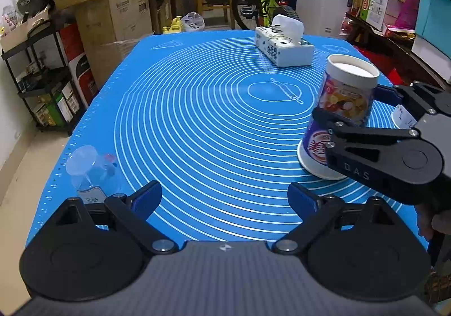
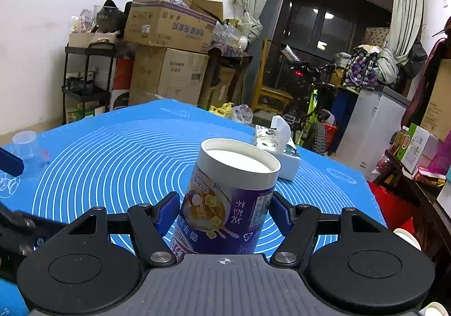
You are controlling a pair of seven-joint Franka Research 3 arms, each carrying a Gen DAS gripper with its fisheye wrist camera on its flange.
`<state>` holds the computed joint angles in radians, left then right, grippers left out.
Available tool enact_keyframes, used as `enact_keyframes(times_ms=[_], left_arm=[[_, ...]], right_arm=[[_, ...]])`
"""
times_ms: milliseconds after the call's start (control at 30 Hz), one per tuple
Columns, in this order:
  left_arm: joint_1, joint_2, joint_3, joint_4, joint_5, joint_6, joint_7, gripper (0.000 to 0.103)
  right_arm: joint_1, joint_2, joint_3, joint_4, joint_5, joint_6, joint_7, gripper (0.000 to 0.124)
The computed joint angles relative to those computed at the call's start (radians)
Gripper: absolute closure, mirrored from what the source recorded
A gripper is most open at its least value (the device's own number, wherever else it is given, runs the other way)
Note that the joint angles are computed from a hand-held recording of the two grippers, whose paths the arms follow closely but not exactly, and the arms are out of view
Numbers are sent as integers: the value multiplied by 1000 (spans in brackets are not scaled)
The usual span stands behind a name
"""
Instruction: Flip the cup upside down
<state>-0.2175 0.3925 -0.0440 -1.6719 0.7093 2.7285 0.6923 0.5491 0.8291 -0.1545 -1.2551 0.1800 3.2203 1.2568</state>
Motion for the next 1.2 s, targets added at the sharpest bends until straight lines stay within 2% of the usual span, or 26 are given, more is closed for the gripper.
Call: enact_keyframes(times_ms=[100, 167, 267, 333, 400, 500, 667, 800, 833, 1100, 1200], left_arm=[[-8, -6, 3, -6, 11, 7, -17, 8], [-17, -12, 7, -11, 27, 8, -31, 8], [-46, -22, 28, -20, 97, 1, -96, 8], [-55, -32, 30, -32, 137, -1, -131, 8], [-59, -44, 27, -47, 169, 2, -166, 8], [-61, -59, 17, -65, 207, 7, -200, 8], [-69, -76, 2, -80, 264, -6, -237, 8], [-68, -87, -14, -95, 281, -10, -257, 8], [-69, -90, -17, -98, 284, -12, -262, 8], [-72, -113, -34, -127, 317, -25, -291, 8], [-68, -119, -42, -133, 313, -27, -282, 8]], right_arm=[[-31, -30, 46, -27, -2, -15, -16, 48], [-34, -63, 52, -74, 3, -8, -16, 46], [-77, -136, 115, -180, 8, 19, -44, 44], [-67, -187, 101, -260, 21, 45, -45, 44], [-93, -236, 133, -331, 36, 64, -55, 43], [-79, -305, 108, -432, 73, 82, -49, 43], [-102, -396, 115, -554, 113, 84, -39, 43], [-69, -448, 66, -623, 133, 80, -30, 43], [-80, -461, 73, -637, 134, 76, -29, 44], [-221, -525, 219, -708, 116, 69, -38, 44], [-250, -533, 252, -715, 113, 58, -40, 44]])
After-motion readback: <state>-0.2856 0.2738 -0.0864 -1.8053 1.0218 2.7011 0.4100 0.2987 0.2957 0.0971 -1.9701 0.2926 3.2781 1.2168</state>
